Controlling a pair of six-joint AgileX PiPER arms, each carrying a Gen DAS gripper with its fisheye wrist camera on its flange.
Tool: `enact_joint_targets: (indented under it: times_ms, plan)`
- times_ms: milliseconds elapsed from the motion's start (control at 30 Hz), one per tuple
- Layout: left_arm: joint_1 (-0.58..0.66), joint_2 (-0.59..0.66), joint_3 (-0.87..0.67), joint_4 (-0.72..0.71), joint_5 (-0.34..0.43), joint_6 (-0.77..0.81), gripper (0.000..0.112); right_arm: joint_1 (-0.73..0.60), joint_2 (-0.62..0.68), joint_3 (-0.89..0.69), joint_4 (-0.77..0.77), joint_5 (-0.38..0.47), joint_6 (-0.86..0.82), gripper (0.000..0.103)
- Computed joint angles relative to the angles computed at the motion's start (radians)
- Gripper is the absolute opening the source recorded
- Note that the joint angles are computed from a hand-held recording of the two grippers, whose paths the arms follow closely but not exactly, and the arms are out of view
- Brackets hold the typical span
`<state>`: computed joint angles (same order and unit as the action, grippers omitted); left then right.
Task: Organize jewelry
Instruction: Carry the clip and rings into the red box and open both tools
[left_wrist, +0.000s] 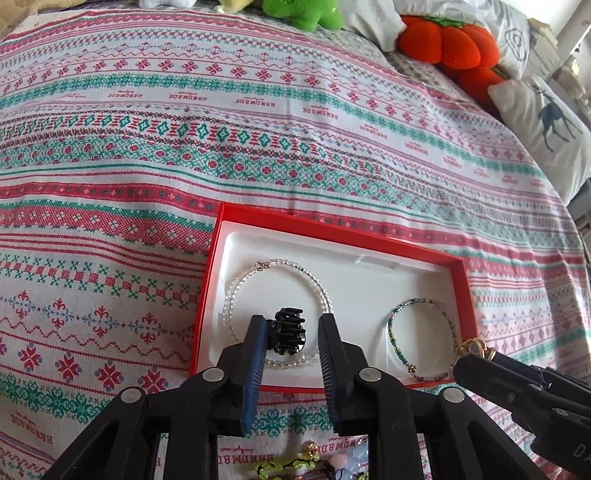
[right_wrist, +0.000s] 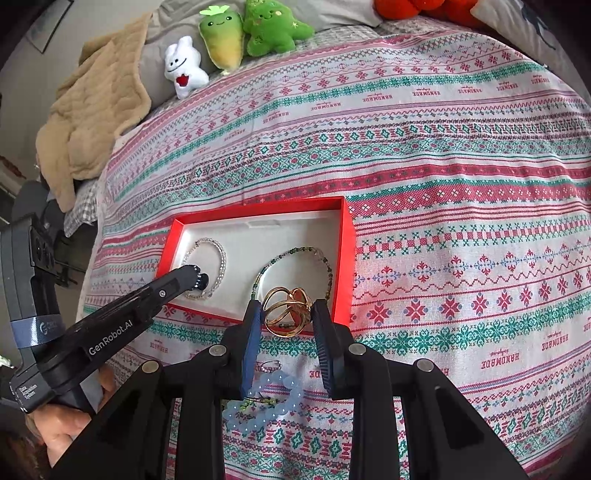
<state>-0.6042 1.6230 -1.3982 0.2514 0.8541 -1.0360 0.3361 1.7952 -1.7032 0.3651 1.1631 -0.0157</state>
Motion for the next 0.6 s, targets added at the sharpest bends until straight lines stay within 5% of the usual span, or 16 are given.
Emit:
enact_joint_targets:
  times_ms: [233,600]
  plan:
    - [-0.053,-0.064,0.013,0.065,0.049,-0.049,0.042,-0.003,-0.011,-0.002,0.004,-0.003,-0.016,0.03]
    - [-0.127,-0.168,0.089,0.154,0.164,-0.128,0.082,-0.005,0.001,-0.049,0.002,0.019,-0.016,0.03]
